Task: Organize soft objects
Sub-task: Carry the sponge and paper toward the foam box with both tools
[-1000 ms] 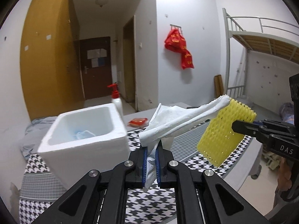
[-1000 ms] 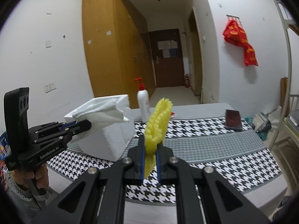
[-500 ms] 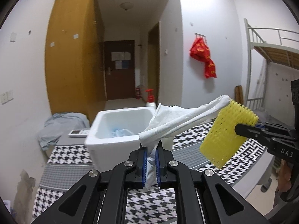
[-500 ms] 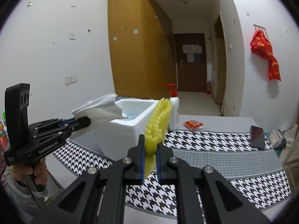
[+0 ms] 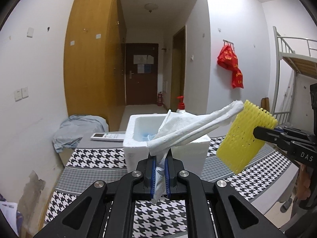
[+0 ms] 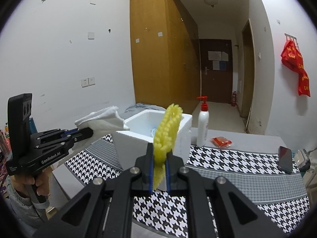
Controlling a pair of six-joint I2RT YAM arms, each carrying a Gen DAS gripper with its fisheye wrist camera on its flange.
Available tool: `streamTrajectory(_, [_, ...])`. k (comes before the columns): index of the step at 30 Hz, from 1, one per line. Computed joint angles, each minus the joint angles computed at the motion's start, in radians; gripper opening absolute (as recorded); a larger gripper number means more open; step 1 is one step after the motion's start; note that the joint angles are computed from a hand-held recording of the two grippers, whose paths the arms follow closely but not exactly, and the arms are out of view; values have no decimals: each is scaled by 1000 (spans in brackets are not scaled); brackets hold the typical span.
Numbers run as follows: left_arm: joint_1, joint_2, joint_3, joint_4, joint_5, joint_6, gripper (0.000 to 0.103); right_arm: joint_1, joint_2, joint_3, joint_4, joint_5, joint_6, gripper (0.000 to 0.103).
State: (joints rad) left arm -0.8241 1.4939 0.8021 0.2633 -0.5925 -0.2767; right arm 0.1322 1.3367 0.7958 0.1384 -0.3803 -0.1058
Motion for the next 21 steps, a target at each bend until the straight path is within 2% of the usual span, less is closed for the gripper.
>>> streamTrajectory(21, [42, -58, -43, -43, -79, -50, 8, 53, 100, 114, 3, 1, 8, 12])
